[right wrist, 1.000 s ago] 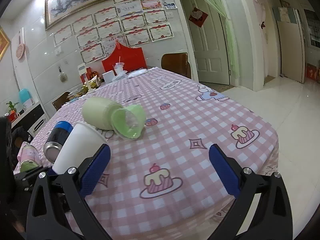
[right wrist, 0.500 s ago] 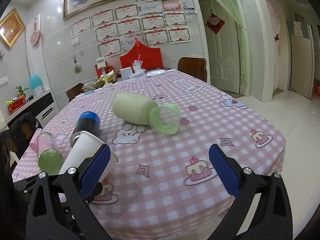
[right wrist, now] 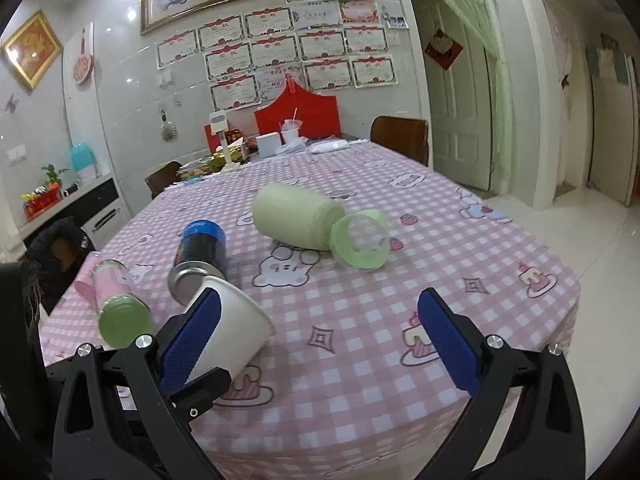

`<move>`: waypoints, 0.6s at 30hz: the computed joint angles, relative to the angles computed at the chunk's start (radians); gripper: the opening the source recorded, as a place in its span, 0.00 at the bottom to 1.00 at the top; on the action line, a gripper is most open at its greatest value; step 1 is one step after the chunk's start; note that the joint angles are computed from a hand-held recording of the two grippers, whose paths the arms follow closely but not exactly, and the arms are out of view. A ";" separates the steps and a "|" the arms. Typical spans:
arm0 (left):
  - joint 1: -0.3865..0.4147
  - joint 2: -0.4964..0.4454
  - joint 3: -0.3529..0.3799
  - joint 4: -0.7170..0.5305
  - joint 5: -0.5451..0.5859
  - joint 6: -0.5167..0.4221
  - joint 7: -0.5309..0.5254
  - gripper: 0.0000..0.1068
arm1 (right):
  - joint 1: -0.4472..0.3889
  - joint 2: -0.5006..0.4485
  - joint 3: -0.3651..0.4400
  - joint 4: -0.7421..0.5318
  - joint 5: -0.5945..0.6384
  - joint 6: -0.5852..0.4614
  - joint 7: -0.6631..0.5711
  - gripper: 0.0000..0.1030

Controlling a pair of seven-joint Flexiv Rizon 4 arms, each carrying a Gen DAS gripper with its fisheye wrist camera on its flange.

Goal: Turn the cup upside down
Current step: 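Close the right gripper around the white paper cup's body and lift it, then rotate the held white cup with the right gripper so its rim faces up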

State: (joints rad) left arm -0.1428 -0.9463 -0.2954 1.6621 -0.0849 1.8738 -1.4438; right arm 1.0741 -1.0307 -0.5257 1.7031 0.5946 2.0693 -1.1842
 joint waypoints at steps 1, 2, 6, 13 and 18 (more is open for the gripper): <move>0.005 0.002 -0.003 0.005 0.004 0.005 0.000 0.73 | -0.013 0.008 0.017 -0.001 -0.012 0.001 0.002 0.92; 0.023 0.007 -0.017 0.017 0.018 0.014 0.002 0.73 | -0.034 0.019 0.043 -0.003 -0.031 -0.001 0.005 0.92; 0.047 0.032 -0.016 0.051 0.037 0.044 -0.004 0.73 | -0.120 0.051 0.152 -0.017 -0.113 -0.007 0.020 0.92; 0.070 0.061 0.018 0.096 0.046 0.115 -0.042 0.73 | -0.264 0.071 0.332 -0.049 -0.265 -0.030 0.088 0.92; 0.085 0.058 0.023 0.105 0.063 0.144 -0.068 0.73 | -0.394 0.060 0.475 -0.085 -0.410 -0.064 0.177 0.92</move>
